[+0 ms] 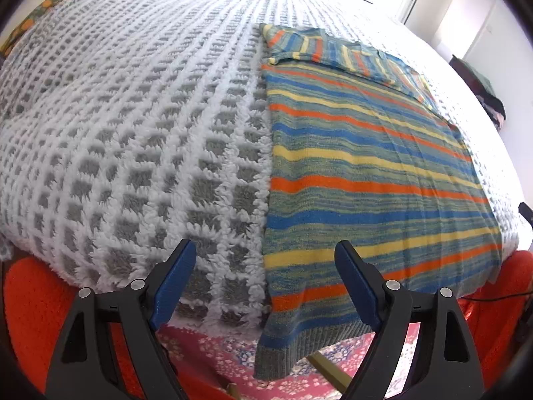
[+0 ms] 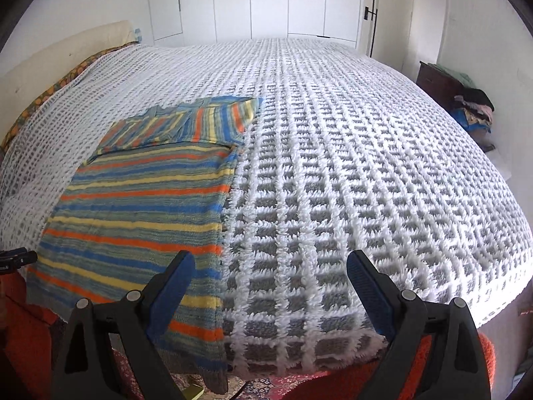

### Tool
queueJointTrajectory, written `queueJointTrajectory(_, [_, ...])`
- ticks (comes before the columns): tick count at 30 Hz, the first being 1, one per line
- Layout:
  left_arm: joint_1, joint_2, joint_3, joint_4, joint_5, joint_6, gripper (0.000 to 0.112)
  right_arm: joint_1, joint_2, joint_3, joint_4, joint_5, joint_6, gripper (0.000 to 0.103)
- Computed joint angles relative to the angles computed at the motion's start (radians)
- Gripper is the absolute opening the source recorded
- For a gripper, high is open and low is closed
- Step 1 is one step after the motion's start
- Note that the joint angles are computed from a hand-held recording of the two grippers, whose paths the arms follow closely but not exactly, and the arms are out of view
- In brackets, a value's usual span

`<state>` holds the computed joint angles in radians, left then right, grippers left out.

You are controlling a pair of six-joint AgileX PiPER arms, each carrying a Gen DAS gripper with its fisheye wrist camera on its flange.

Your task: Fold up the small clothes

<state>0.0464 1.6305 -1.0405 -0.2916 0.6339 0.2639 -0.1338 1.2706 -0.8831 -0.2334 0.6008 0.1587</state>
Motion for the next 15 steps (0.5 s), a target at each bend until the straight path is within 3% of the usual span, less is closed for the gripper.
queueJointTrajectory(5, [0.000, 0.015, -0.012, 0.021, -0.013, -0.021, 0.086, -0.063, 0.007, -0.008, 0.052, -0.013, 0.004, 0.092])
queueJointTrajectory(15, [-0.021, 0.004, -0.003, 0.089, -0.030, -0.086, 0.086, -0.005, 0.013, 0.005, -0.038, -0.020, 0.082, 0.092])
